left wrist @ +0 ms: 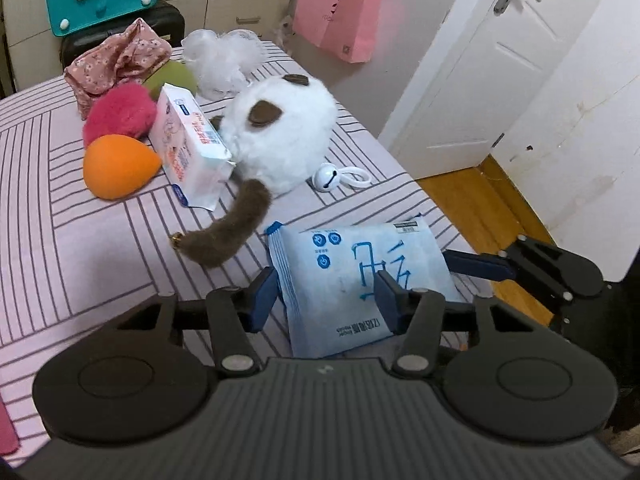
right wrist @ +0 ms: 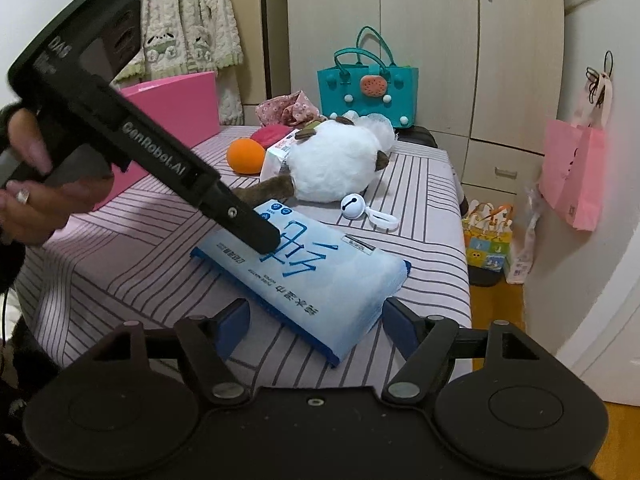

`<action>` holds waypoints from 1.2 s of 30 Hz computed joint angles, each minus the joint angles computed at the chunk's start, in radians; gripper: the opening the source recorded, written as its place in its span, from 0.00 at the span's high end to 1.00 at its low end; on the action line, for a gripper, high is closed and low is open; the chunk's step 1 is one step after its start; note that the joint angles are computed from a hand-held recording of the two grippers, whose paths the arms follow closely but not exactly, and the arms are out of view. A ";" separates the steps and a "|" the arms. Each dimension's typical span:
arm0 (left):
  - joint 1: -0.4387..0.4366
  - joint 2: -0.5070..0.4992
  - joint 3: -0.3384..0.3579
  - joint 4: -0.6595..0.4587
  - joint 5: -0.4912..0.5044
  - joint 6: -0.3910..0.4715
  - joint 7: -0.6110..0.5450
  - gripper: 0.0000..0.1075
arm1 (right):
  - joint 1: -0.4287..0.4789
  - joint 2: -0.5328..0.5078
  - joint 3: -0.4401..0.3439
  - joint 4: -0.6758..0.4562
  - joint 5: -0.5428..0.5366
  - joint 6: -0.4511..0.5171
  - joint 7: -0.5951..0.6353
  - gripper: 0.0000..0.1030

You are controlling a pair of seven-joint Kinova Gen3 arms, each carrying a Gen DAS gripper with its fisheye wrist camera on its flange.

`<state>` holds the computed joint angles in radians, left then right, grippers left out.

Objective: Organize soft objects
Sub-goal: 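Lift the wet-wipes pack with the left gripper and carry it to the box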

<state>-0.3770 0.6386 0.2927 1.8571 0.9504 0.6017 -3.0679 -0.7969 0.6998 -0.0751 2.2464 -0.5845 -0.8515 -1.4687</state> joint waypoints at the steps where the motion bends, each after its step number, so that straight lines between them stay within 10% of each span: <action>1: -0.009 -0.003 0.012 0.017 0.019 -0.016 -0.026 0.53 | 0.002 0.006 -0.002 0.000 0.003 -0.011 -0.007 0.27; 13: 0.022 -0.051 0.015 0.099 0.126 -0.103 -0.069 0.56 | 0.009 -0.018 0.003 -0.030 -0.008 0.057 0.016 0.36; 25: 0.057 -0.121 -0.086 0.052 -0.089 0.031 0.149 0.57 | -0.028 -0.056 -0.006 -0.054 -0.060 0.119 -0.037 0.42; 36: -0.045 -0.227 -0.201 0.028 -0.213 0.257 0.245 0.57 | -0.064 -0.162 0.016 -0.160 -0.019 0.397 0.032 0.42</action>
<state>-0.4222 0.4116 0.0921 1.8854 0.7373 0.8592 -2.8232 -0.8614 0.5374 -0.0596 2.0860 -0.6031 -0.4548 -1.4372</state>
